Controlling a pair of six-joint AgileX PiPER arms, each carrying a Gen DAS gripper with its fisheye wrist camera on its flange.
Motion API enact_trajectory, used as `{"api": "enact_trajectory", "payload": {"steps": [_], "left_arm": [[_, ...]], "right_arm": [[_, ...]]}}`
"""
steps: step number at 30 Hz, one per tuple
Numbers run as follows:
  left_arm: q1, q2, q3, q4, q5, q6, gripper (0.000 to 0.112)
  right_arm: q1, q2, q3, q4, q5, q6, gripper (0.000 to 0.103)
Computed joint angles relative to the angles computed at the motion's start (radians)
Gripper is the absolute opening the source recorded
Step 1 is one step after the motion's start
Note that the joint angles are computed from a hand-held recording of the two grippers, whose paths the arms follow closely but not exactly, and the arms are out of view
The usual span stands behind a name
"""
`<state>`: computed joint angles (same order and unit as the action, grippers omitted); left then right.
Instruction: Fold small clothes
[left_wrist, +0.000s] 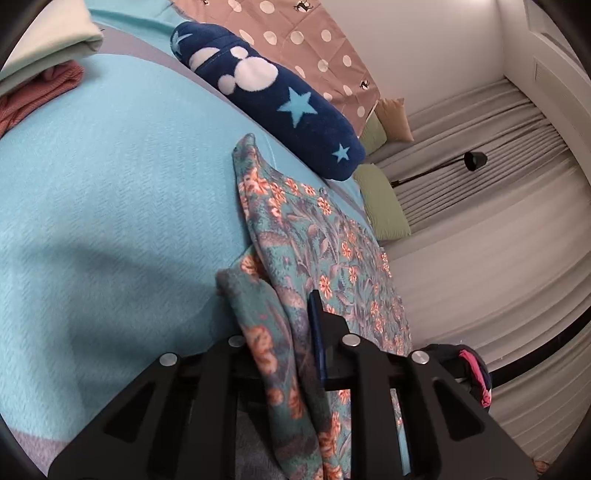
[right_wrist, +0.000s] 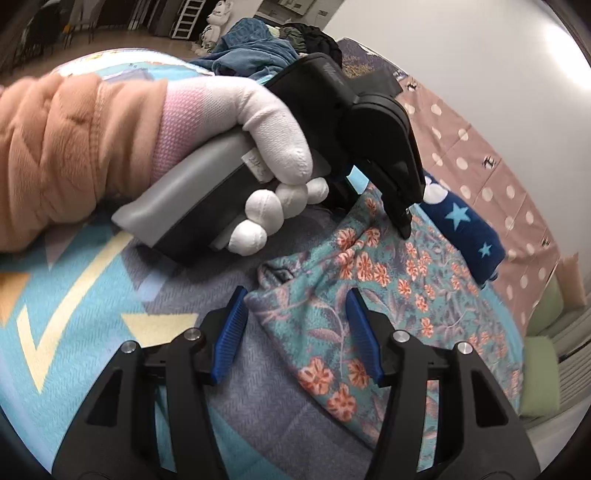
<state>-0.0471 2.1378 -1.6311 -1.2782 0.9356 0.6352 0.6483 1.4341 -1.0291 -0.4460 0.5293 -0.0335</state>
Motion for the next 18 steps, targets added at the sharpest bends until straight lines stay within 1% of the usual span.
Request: {"api": "enact_trajectory", "payload": {"steps": [2, 5, 7, 12, 16, 18], "left_arm": [[-0.006, 0.009, -0.023, 0.024, 0.003, -0.021, 0.019], [-0.015, 0.030, -0.067, 0.051, 0.011, -0.053, 0.019], [-0.018, 0.043, -0.090, 0.061, 0.018, -0.065, 0.019], [-0.028, 0.067, -0.137, 0.087, 0.030, -0.085, 0.019], [-0.038, 0.079, -0.165, 0.108, 0.025, -0.101, 0.019], [-0.039, 0.080, -0.167, 0.110, 0.025, -0.102, 0.019]], "right_arm": [[-0.008, 0.012, -0.017, 0.020, 0.005, 0.001, 0.054], [0.016, 0.014, -0.015, -0.026, 0.012, 0.072, 0.054], [0.018, 0.011, -0.012, -0.025, 0.012, 0.080, 0.054], [-0.005, 0.017, -0.027, 0.036, 0.016, 0.050, 0.054], [0.007, 0.012, -0.014, 0.001, 0.009, 0.088, 0.054], [0.007, 0.008, -0.010, 0.007, 0.006, 0.085, 0.052]]}}
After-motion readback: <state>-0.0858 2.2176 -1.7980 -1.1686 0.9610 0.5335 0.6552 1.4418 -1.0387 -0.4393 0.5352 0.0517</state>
